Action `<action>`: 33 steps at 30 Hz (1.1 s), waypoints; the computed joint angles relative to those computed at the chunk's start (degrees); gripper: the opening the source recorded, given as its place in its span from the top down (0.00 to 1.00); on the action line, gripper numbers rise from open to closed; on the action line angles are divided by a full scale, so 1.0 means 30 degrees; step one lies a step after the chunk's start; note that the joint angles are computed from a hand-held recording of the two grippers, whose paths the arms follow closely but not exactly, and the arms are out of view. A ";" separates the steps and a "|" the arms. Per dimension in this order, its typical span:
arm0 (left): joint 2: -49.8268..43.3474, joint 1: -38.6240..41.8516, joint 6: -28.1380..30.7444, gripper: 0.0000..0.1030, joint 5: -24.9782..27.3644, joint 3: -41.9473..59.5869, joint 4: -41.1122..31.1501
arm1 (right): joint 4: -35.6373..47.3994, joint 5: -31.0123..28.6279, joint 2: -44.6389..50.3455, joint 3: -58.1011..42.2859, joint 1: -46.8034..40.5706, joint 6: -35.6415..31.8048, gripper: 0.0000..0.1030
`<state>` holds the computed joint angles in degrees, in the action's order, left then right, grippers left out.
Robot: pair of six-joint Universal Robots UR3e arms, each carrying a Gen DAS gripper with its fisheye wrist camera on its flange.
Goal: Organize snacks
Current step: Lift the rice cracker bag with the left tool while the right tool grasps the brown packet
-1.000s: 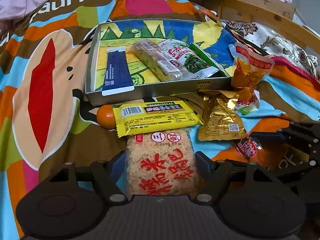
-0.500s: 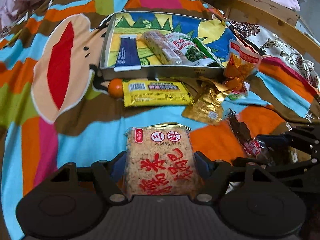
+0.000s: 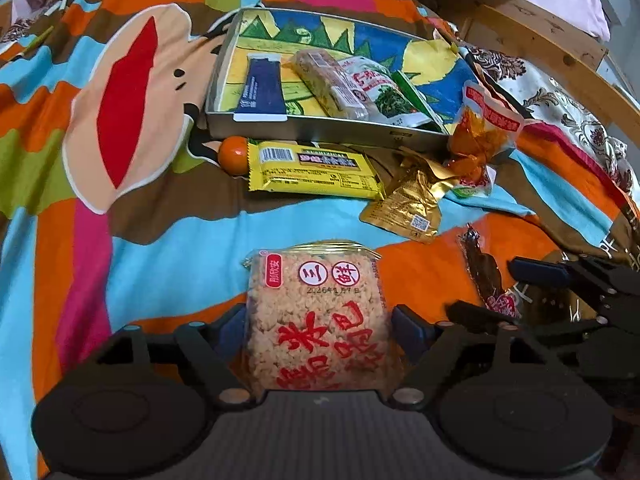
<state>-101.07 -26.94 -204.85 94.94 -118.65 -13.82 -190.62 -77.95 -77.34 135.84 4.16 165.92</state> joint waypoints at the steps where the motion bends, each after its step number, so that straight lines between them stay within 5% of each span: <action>1: -0.0148 -0.0037 0.0126 0.19 0.0035 0.0137 -0.0067 | -0.0121 -0.0292 0.0104 -0.0011 0.0200 0.0030 0.19; 3: -0.0491 -0.0141 0.0379 0.18 0.0212 0.0451 -0.0197 | -0.0167 -0.0765 0.0171 -0.0016 0.0561 -0.0213 0.26; 5: -0.0842 -0.0335 0.0395 0.21 0.0569 0.0760 -0.0299 | 0.0039 -0.0538 -0.0166 0.0180 0.0531 -0.0329 0.48; 7: -0.1072 -0.0786 0.0638 0.26 0.1359 0.1182 -0.0786 | 0.0371 -0.0340 -0.0641 0.0411 0.0440 -0.0468 0.51; 13: -0.0462 -0.1133 0.0373 0.27 0.1623 0.0739 -0.0617 | -0.1625 -0.1812 -0.0763 0.1185 0.1537 -0.1780 0.53; 18: 0.0300 -0.1364 -0.0136 0.27 0.2097 -0.0012 0.0576 | -0.8793 -0.5640 0.2317 0.1832 0.4262 -0.5523 0.57; 33: 0.0157 -0.1539 -0.1184 0.27 0.3903 -0.1072 0.5092 | -1.5521 -0.7677 0.5723 0.1065 0.5293 -0.8954 0.57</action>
